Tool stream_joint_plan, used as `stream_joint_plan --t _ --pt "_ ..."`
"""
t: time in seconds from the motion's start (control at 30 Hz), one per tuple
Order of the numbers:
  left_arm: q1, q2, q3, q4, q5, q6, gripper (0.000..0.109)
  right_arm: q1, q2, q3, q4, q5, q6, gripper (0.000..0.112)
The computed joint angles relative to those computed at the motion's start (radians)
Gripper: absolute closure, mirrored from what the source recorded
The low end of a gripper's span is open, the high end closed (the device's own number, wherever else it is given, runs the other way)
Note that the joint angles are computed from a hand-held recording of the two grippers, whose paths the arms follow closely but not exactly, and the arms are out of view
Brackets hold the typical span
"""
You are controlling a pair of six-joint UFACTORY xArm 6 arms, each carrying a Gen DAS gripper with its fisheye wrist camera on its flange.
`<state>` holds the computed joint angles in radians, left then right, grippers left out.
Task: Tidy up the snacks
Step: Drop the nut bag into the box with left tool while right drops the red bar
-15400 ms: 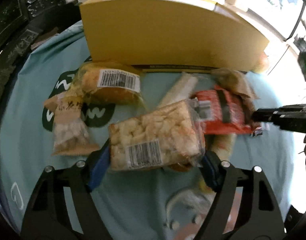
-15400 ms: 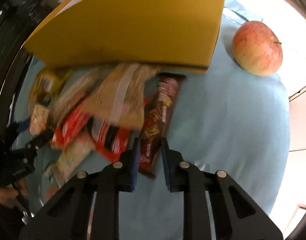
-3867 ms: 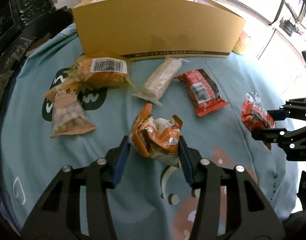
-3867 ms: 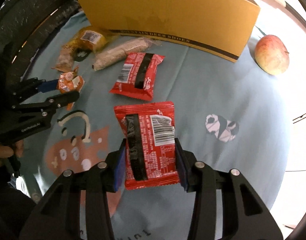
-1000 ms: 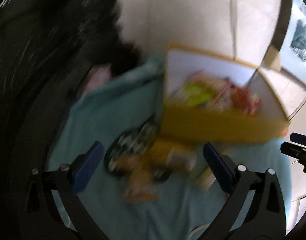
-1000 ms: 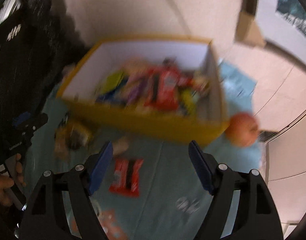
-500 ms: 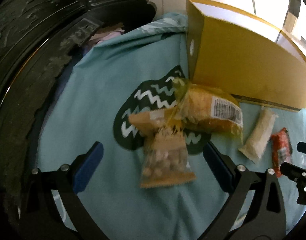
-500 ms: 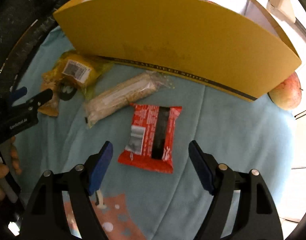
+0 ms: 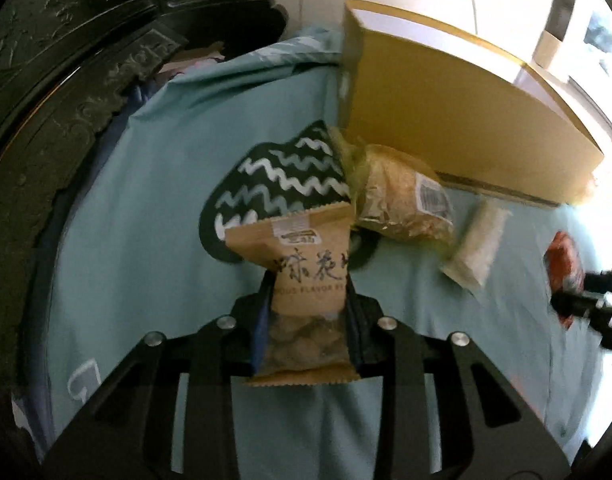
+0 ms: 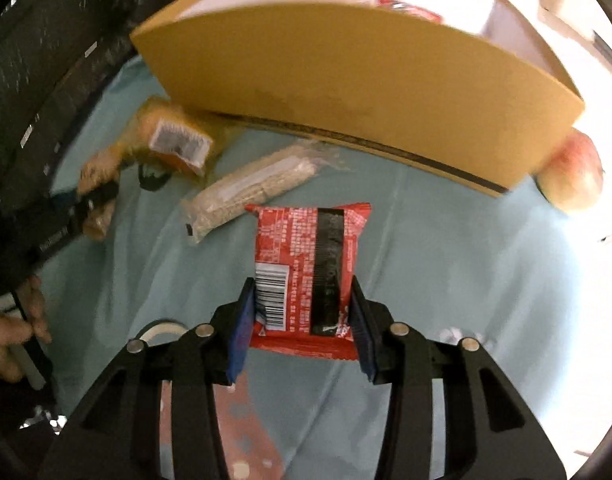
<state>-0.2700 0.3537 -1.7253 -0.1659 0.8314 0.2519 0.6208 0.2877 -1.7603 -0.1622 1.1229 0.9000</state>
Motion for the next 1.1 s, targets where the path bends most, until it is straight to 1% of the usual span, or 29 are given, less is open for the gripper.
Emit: stream_joint_plan --t 0.13,0.2,0.3,0.5,0.6,0.77,0.97,1.1 --pt "-0.008 -0.067 0.07 -0.038 -0.018 0.02 0.078 0.006 -0.098 0.103 -0.03 -0.037 0.053 0.068" --pt "-0.014 -0.102 0.095 -0.063 -0.027 0.047 0.078 0.015 -0.115 0.112 -0.048 -0.043 0.076 0.068" --pt "-0.03 -0.151 0.117 -0.092 -0.045 0.093 0.078 0.034 -0.186 0.157 -0.093 -0.047 0.121 0.068" --pt "-0.069 -0.205 0.075 -0.157 -0.039 0.15 0.077 0.057 -0.243 0.106 -0.208 -0.012 0.173 0.068" --pt "-0.086 -0.2 0.02 -0.178 -0.032 0.173 0.077 0.058 -0.243 0.051 -0.253 0.012 0.169 0.068" --pt "-0.119 -0.134 -0.136 -0.176 -0.007 0.174 0.077 0.046 -0.247 -0.023 -0.306 0.049 0.153 0.068" --pt "-0.146 -0.019 -0.346 -0.159 0.052 0.139 0.077 0.031 -0.221 -0.106 -0.329 0.084 0.117 0.068" --pt "-0.156 0.046 -0.444 -0.147 0.089 0.117 0.077 0.015 -0.196 -0.139 -0.323 0.084 0.108 0.068"
